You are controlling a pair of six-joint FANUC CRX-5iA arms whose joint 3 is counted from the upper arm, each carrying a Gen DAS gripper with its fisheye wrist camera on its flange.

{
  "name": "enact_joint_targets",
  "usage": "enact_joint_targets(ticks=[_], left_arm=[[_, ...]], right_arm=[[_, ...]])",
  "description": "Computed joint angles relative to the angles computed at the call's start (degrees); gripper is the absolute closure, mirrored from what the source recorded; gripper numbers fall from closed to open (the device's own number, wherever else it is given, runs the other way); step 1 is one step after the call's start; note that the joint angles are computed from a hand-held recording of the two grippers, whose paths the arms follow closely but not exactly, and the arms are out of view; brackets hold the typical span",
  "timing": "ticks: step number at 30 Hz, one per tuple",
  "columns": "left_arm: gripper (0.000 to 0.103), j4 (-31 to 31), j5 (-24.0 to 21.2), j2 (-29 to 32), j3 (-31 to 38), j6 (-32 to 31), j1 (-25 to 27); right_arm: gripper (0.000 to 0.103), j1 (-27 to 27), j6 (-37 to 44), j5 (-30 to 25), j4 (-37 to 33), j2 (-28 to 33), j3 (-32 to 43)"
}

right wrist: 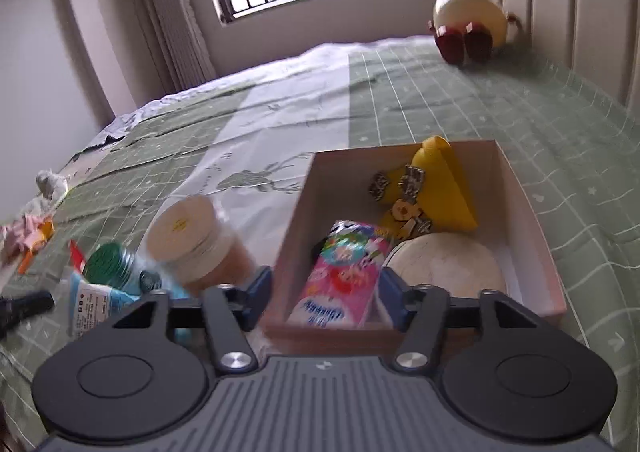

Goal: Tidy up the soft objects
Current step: 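Reach the left gripper to the clear cotton swab bag and grasp it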

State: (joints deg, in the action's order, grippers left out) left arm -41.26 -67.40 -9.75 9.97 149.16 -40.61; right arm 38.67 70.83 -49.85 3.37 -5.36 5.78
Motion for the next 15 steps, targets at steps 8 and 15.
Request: enact_joint_targets(ticks=[8, 15], left_arm=[[0.089, 0.1, -1.7, -7.8, -8.0, 10.9, 1.7], [0.089, 15.9, 12.0, -9.9, -14.7, -7.9, 6.9]], right_arm=[[0.029, 10.0, -6.3, 3.8, 7.2, -7.2, -11.1], [0.029, 14.9, -6.5, 0.4, 6.7, -6.6, -12.4]])
